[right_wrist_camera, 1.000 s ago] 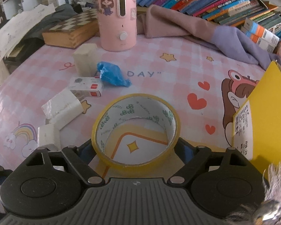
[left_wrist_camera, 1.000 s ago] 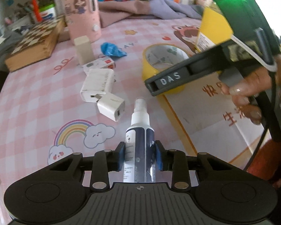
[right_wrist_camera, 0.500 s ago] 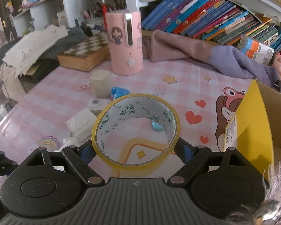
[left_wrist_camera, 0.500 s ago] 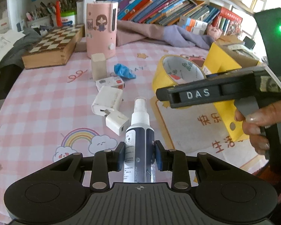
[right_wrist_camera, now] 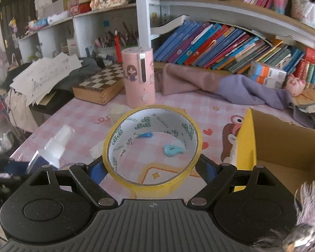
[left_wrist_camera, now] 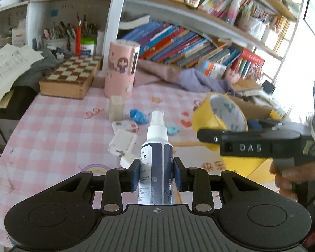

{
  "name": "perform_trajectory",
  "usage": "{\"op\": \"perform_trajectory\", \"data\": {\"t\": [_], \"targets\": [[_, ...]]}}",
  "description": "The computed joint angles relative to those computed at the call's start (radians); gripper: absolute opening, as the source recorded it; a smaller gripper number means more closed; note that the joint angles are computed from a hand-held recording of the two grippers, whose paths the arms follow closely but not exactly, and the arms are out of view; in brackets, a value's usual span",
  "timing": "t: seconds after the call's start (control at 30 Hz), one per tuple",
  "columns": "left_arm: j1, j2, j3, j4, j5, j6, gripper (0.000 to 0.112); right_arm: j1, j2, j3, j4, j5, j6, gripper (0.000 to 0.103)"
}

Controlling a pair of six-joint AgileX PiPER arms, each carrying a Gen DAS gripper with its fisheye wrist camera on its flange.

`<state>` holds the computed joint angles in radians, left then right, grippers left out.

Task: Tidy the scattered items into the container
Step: 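Grasp the yellow tape roll by its rim with the right tool and lift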

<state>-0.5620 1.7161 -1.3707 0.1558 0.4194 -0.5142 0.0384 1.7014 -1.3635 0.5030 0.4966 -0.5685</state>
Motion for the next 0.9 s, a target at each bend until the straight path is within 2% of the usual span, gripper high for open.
{"op": "perform_trajectory", "data": {"t": [0.27, 0.5, 0.9], "targets": [[-0.039, -0.077, 0.101, 0.047, -0.049, -0.046, 0.031, 0.001, -0.13, 0.144, 0.029, -0.031, -0.024, 0.086], [-0.094, -0.181, 0.245, 0.081, -0.045, -0.159, 0.031, 0.037, -0.243, 0.279, -0.06, -0.026, 0.084, 0.086], [-0.206, -0.329, 0.382, 0.22, -0.018, -0.325, 0.031, 0.074, -0.491, 0.508, -0.186, -0.044, 0.283, 0.086]]}}
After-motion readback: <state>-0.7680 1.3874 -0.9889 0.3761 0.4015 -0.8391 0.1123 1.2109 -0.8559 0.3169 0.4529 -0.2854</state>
